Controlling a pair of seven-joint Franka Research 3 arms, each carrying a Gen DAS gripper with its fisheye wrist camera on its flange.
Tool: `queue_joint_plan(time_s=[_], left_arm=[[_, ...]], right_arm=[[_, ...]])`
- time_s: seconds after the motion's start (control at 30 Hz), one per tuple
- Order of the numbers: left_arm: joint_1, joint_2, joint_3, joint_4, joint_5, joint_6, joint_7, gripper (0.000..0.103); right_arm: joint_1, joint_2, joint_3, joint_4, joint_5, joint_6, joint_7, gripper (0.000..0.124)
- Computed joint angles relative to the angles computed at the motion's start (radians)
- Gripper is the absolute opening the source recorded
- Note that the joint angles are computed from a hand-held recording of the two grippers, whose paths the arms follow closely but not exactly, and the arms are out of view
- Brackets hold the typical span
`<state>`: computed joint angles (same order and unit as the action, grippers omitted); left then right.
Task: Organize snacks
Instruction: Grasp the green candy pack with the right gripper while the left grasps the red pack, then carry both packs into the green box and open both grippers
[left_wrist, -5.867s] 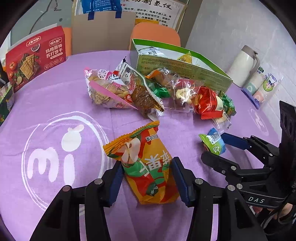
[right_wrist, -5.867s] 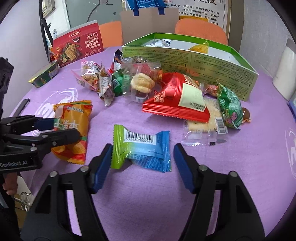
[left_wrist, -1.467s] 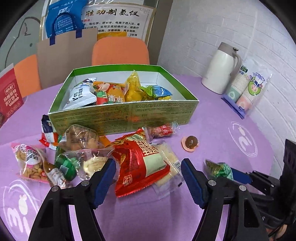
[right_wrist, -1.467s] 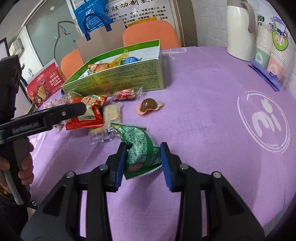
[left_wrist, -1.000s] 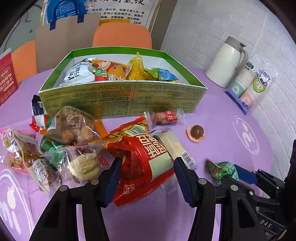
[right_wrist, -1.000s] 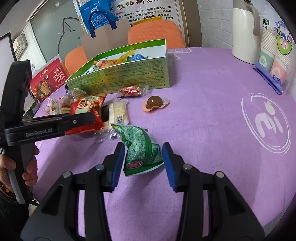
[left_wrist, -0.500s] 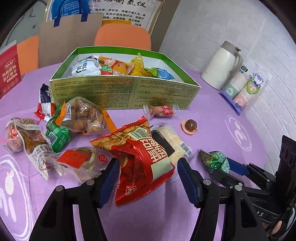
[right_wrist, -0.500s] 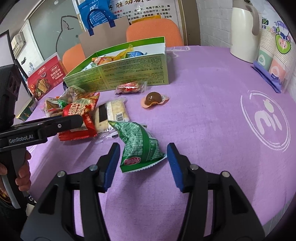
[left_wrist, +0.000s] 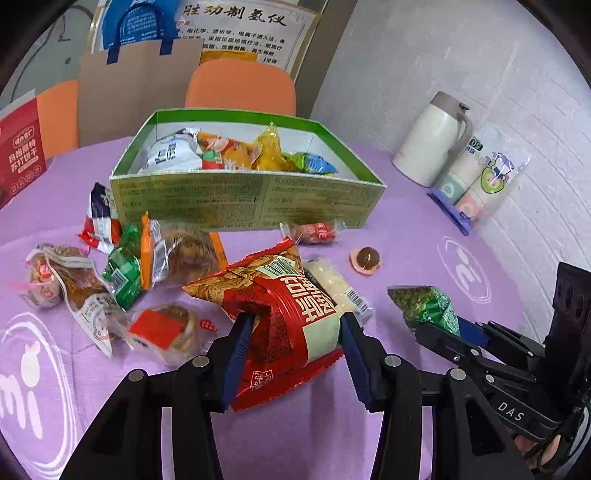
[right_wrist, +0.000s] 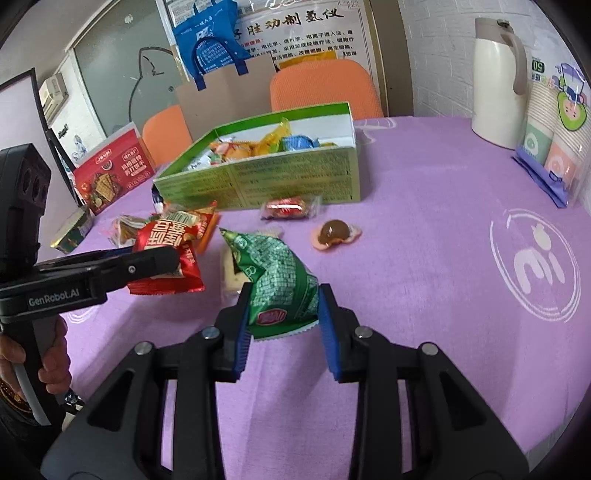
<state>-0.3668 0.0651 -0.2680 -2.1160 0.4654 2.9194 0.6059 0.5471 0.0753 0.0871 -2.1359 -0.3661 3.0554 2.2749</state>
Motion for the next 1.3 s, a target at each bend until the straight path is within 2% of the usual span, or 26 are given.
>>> queue_joint_plan(time_s=[0.2,0.33,0.47,0.63,0.77,0.9,1.03,1.13,1.17,1.23,1.27,1.3], left_arm=[[0.014,-0.063,0.004,0.023,0.086,0.003,-0.014,0.049],[0.035,-0.065,0.006,0.064,0.036,0.006,0.071,0.049],[0.045,-0.022,0.012,0.157,0.041,-0.044,0.116,0.049],[0.062,0.075,0.019,0.288,-0.046,-0.078,0.225,0.049],[0.050,0.169,0.045,0.406,-0.040,-0.123,0.247,0.049],[0.056,0.275,0.045,0.529,-0.091,-0.167,0.316,0.049],[0.043,0.374,0.060,0.652,-0.116,-0.230,0.352,0.049],[0.046,0.423,0.058,0.700,-0.143,-0.238,0.389,0.050],[0.039,0.425,0.072,0.694,-0.135,-0.218,0.377,0.052],[0.019,0.420,0.106,0.673,-0.110,-0.180,0.327,0.083],[-0.004,0.410,0.141,0.655,-0.074,-0.156,0.267,0.101],[-0.026,0.396,0.178,0.628,-0.026,-0.114,0.202,0.103]], right_arm=[[0.017,0.046,-0.019,0.113,-0.001,0.023,-0.031,0.036],[0.059,0.092,-0.072,0.206,-0.032,0.007,-0.022,0.036],[0.058,0.152,-0.082,0.301,0.017,-0.015,-0.072,0.036],[0.039,0.251,-0.079,0.431,0.146,-0.050,-0.181,0.036],[0.031,0.338,-0.085,0.545,0.224,-0.101,-0.251,0.036],[0.010,0.426,-0.070,0.659,0.295,-0.151,-0.328,0.036],[0.010,0.513,-0.082,0.778,0.335,-0.196,-0.374,0.036],[0.017,0.563,-0.094,0.838,0.344,-0.210,-0.401,0.041],[0.016,0.575,-0.092,0.853,0.346,-0.211,-0.419,0.048],[0.047,0.575,-0.135,0.840,0.324,-0.188,-0.405,0.082],[0.066,0.562,-0.162,0.810,0.306,-0.157,-0.391,0.085],[0.074,0.552,-0.173,0.786,0.297,-0.125,-0.387,0.086]])
